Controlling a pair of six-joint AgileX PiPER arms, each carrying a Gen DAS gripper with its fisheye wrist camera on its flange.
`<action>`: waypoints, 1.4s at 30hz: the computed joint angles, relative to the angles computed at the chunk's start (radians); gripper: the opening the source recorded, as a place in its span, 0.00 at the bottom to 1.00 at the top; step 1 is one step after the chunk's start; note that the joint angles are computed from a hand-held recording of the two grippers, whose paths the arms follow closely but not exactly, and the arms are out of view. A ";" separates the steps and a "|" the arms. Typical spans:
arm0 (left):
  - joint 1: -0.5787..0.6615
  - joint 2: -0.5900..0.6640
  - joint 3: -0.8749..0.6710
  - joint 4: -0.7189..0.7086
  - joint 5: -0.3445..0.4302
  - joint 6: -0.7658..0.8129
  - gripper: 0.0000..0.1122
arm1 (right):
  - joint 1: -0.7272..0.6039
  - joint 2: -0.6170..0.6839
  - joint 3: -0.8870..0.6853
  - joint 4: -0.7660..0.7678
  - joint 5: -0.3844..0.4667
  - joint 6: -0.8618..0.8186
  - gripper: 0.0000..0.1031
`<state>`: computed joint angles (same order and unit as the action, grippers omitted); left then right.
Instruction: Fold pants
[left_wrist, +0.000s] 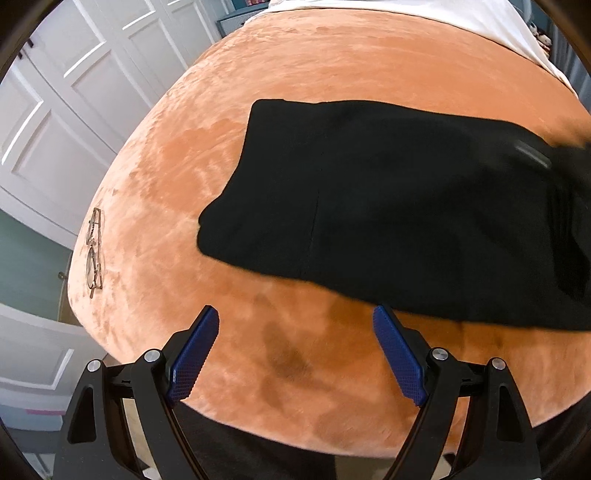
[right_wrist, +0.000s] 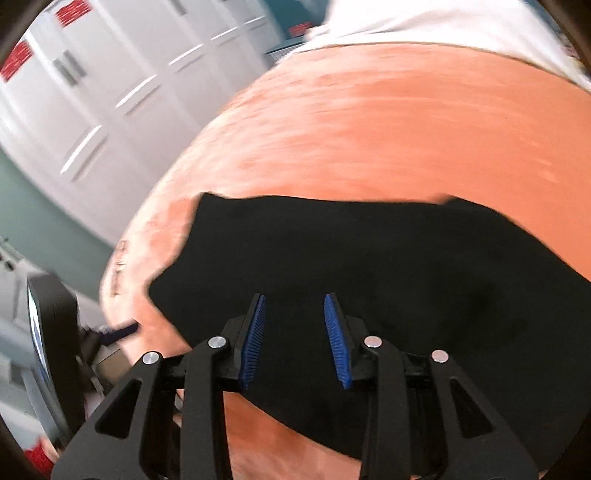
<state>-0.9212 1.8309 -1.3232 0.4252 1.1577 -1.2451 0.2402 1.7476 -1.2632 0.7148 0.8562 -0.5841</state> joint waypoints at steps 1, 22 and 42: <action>-0.005 -0.011 0.016 0.006 -0.001 -0.001 0.74 | 0.053 0.058 -0.077 -0.028 0.018 0.042 0.32; 0.102 -0.114 0.188 -0.002 -0.147 -0.009 0.74 | 0.212 0.161 -0.161 -0.089 -0.067 0.207 0.30; 0.012 -0.006 -0.032 -0.010 0.024 -0.009 0.74 | -0.383 -0.421 0.396 -0.178 -0.150 0.005 0.35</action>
<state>-0.9096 1.8247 -1.3549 0.4150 1.1813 -1.2537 -0.1426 1.3265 -0.8677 0.5367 0.7058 -0.5788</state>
